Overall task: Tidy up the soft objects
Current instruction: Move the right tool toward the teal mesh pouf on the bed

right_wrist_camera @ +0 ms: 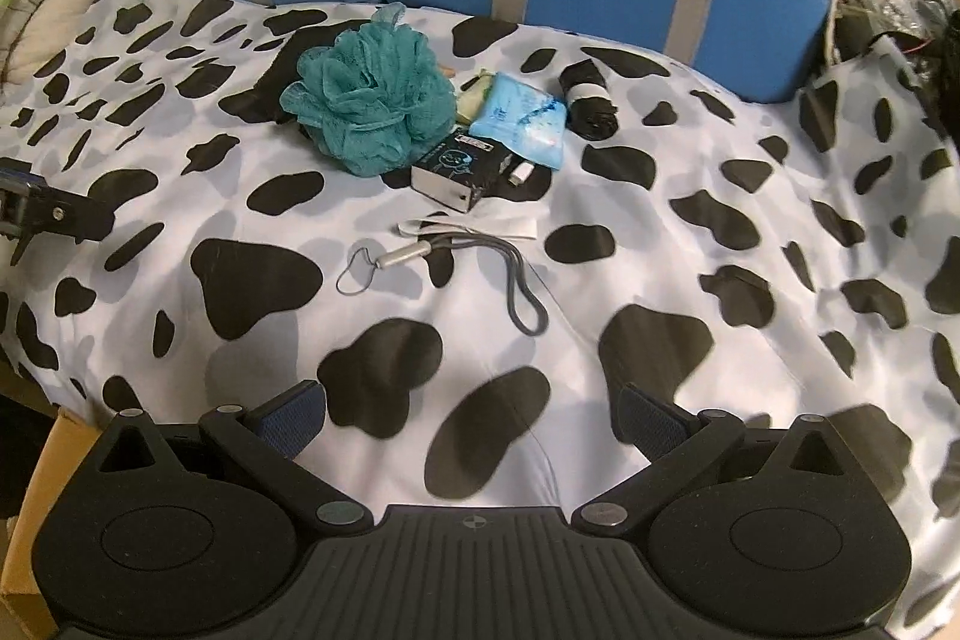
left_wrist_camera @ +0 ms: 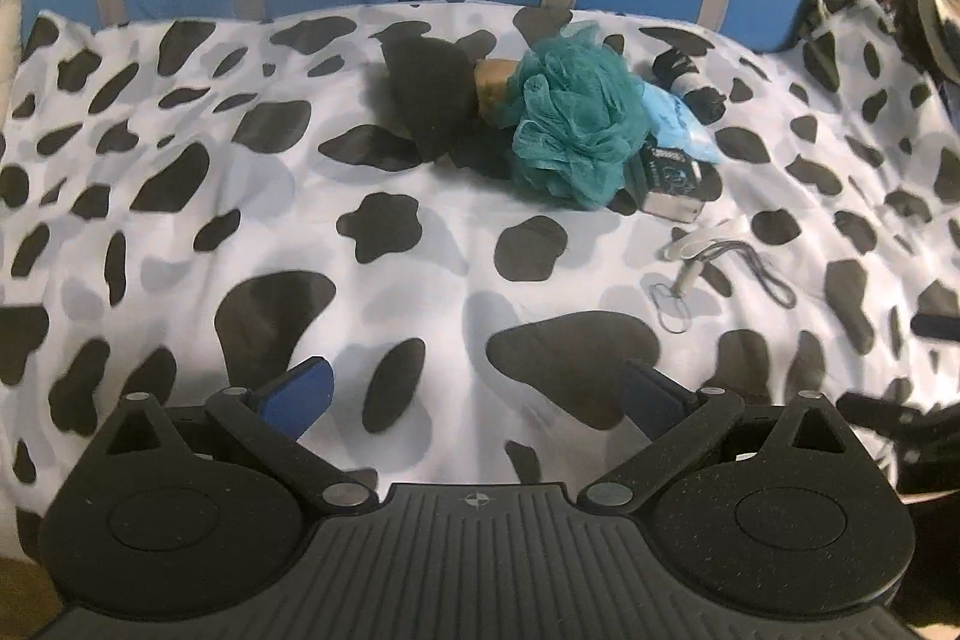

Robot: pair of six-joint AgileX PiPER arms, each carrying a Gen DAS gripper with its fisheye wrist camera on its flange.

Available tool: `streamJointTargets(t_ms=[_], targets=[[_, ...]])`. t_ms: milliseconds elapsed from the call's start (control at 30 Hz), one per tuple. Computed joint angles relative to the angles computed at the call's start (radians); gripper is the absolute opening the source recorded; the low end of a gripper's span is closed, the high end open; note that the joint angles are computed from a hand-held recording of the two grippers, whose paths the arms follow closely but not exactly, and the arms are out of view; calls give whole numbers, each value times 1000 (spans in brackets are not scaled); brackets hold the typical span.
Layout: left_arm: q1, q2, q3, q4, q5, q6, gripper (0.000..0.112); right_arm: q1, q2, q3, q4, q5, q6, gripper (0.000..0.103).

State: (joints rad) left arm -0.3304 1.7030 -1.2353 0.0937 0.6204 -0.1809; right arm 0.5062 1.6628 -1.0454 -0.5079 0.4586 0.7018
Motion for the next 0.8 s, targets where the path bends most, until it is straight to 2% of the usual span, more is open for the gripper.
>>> streamJointTargets(t_ms=[167, 267, 433, 567, 633, 700, 800], targets=[[14, 13, 10, -3, -21, 29, 103, -49, 66, -52, 100, -69, -162, 103], [31, 16, 16, -43, -27, 64, 103, -82, 119, -105, 272, -80, -367, 103], [60, 21, 16, -133, -26, 155, 103, -87, 212, -210, 243, -41, -391, 103], [70, 19, 22, -198, -25, 249, 103, -129, 273, -272, 326, -59, -506, 103], [74, 18, 22, -223, -21, 274, 103, -137, 309, -310, 278, -48, -471, 102], [80, 19, 23, -247, -20, 293, 103, -148, 342, -345, 273, -40, -476, 95], [88, 21, 19, -279, -11, 321, 103, -170, 386, -391, 353, -28, -586, 85]])
